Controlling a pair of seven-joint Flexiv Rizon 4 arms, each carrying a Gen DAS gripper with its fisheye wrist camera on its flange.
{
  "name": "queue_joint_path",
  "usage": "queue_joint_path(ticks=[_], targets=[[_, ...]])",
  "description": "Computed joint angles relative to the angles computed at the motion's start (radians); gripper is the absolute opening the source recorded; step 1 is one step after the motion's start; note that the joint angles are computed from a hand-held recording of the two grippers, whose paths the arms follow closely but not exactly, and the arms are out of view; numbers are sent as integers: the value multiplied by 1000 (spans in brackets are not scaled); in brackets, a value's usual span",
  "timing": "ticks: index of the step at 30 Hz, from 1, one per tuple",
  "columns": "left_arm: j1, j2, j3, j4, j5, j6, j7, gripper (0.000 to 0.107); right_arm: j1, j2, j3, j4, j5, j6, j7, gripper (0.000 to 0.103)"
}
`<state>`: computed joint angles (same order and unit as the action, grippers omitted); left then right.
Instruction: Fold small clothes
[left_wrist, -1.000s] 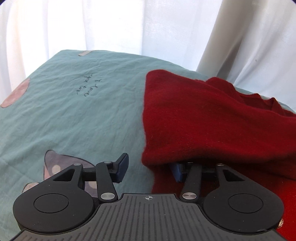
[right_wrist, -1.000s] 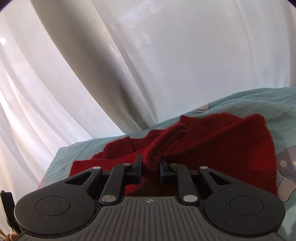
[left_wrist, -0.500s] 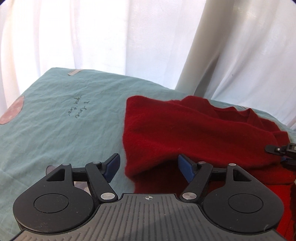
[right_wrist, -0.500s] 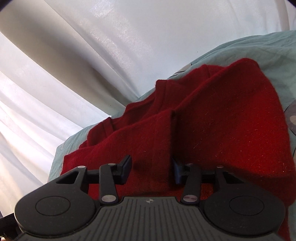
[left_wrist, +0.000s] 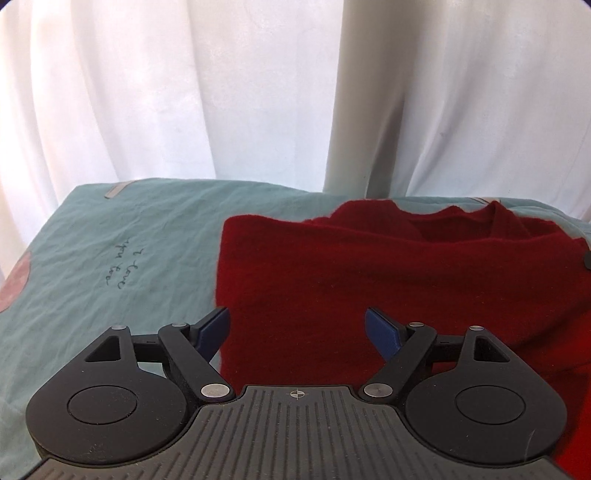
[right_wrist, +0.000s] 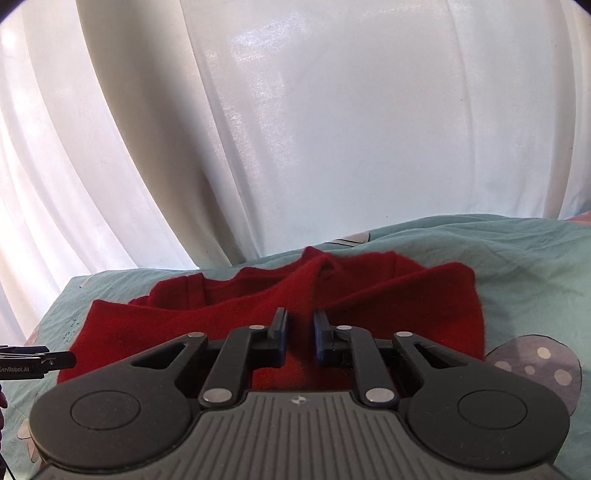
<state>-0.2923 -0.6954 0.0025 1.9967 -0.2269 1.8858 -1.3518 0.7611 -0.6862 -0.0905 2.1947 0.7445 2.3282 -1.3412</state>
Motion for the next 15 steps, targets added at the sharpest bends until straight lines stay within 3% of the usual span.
queue_joint_path(ticks=[2, 5, 8, 10, 12, 15], targets=[[-11, -4, 5, -6, -5, -13, 1, 85, -13, 3, 5, 11, 7, -1, 14, 4], [-35, -13, 23, -16, -9, -30, 7, 85, -113, 7, 76, 44, -92, -1, 86, 4], [-61, -21, 46, -25, -16, -42, 12, 85, -149, 0, 104, 65, -128, -7, 163, 8], [-73, -24, 58, -29, -21, -52, 13, 85, -231, -27, 170, 81, -215, 35, 258, 20], [-84, -26, 70, -32, -25, -60, 12, 85, -291, -51, 216, 99, -298, 85, 337, 50], [-91, -29, 79, -33, -29, -68, 8, 87, -288, -75, 203, 101, -360, 115, 378, 54]])
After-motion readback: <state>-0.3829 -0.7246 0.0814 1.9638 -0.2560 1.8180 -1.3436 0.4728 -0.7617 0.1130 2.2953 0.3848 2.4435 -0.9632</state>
